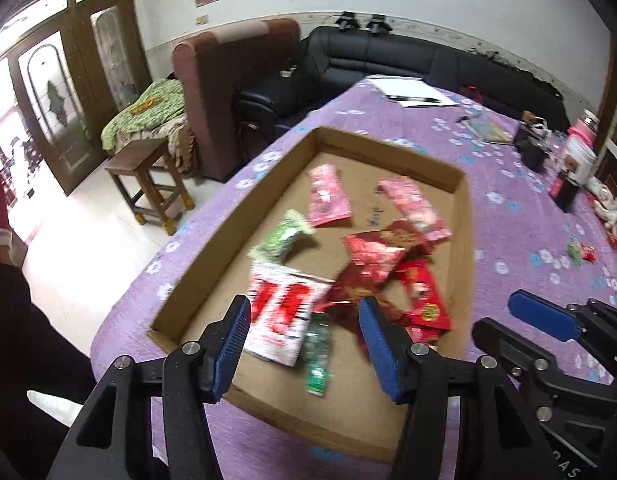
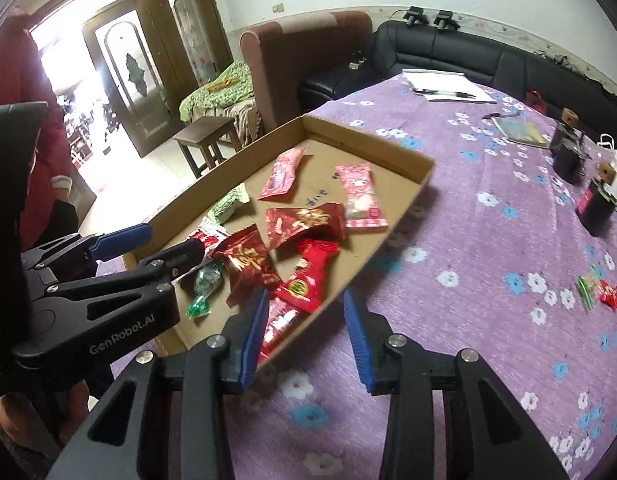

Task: Organize snacks
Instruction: 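Withdraw both grippers from the box toward the last snacks on the cloth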

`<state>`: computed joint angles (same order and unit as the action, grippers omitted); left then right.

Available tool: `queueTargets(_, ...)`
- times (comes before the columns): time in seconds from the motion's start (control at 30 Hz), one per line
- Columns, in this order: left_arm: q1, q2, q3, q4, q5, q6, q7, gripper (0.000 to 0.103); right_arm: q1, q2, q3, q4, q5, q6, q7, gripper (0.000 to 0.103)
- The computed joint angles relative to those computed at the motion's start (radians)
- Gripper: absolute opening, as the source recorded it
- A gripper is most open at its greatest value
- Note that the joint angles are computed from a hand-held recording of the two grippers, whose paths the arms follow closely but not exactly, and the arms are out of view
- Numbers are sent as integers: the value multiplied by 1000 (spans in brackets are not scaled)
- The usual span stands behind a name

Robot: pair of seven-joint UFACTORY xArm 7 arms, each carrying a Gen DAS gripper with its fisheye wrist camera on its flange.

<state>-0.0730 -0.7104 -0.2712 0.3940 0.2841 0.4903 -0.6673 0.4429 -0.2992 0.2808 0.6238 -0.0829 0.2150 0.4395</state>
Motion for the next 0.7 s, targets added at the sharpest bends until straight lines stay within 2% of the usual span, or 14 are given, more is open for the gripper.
queueTargets(0.17, -48, 64, -78, 60, 18, -1, -24, 60, -16, -117, -33, -103, 22, 8, -3, 38)
queueTargets(0.3, -122, 202, -81, 144, -1, -7, -9, 60, -30, -236, -91, -206, 62, 29, -24, 39)
queueTargets(0.37, -128, 281, -124, 204, 46, -6, -34, 60, -62, -306, -116, -262, 64, 50, -38, 39)
queueTargets(0.43, -157, 371, -137, 271, 74, -9, -45, 60, -87, -353, -143, -298, 74, 70, -55, 39)
queueTargets(0.5, -199, 445, -121, 326, 73, -15, -38, 60, -129, -394, -174, -332, 76, 90, -78, 39)
queueTargets(0.6, -227, 589, -129, 452, 145, 0, -68, 60, -224, -429, -186, -361, 53, 122, -102, 40)
queueTargets(0.7, -271, 704, -98, 558, 129, 3, -24, 60, -304, -420, -216, -367, 36, 130, -142, 43)
